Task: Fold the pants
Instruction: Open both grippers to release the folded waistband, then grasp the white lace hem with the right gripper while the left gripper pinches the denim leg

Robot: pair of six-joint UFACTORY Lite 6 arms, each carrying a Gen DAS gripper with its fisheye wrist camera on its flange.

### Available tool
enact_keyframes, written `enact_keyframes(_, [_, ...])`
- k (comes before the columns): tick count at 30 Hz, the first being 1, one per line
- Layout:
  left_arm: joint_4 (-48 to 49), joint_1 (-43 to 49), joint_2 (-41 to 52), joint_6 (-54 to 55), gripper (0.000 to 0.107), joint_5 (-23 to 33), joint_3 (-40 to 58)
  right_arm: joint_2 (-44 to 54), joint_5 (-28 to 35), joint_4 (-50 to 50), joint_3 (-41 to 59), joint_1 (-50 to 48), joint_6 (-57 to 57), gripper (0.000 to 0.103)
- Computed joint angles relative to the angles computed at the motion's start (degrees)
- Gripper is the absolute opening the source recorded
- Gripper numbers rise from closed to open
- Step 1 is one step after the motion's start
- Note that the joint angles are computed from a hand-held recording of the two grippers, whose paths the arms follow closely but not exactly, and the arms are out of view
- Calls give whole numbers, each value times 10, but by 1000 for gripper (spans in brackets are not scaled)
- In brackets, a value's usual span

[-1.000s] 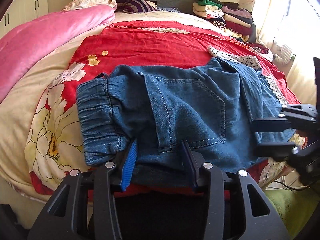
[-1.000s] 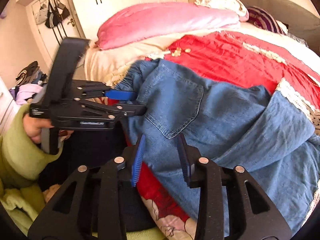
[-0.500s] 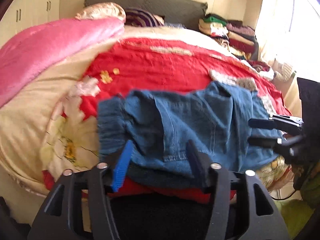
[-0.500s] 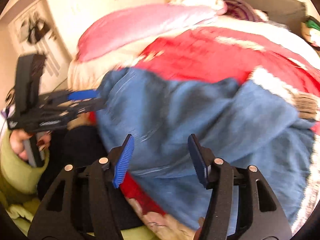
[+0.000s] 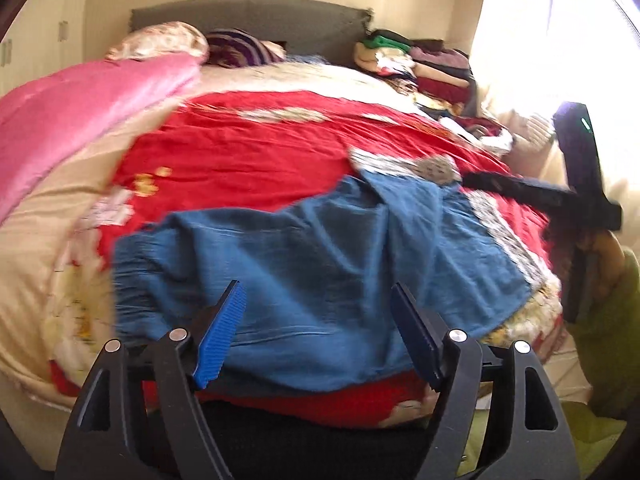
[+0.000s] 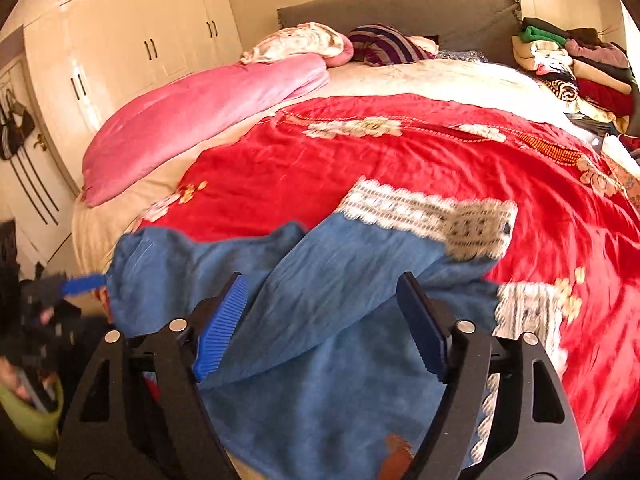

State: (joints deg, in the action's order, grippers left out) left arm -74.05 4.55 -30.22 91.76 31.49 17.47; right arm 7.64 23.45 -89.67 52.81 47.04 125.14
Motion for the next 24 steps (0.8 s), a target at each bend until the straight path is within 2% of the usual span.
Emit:
enact_keyframes(6, [-112,-142,87,47,73,-69,16,66,-42,78,94,-72,-130,74])
enact_keyframes(11, [-250,-215,215,145,70,-92,81,183,-86,333,240,-129,-426,74])
enact_keyframes(15, [-256,-221,333,127,57,-58,155,289,-97,573,363,-163,-665,74])
enact_keyframes(17, [-258,-217,387,110,50,-39,191,347,-59,685,449,-171,-784,74])
enact_keyframes(18, [-282,-223,408,125,40,-41,202,376,-34,714,493,-175,-821,74])
enact_keyframes(20, [-313,-237,422,151,26,-48,209,428,5,734,566,-181,-845,74])
enact_keyframes(21, [-309,-239,431,153,12,-33,211,464,32,746,618,-184,-857,74])
enact_keyframes(22, [-301,-243,435,147,6,-26,212,504,69,740,678,-184,-856,74])
enact_keyframes(24, [-341,-267,435,193,6,-35,200,580,130,745,796,-184,-874,74])
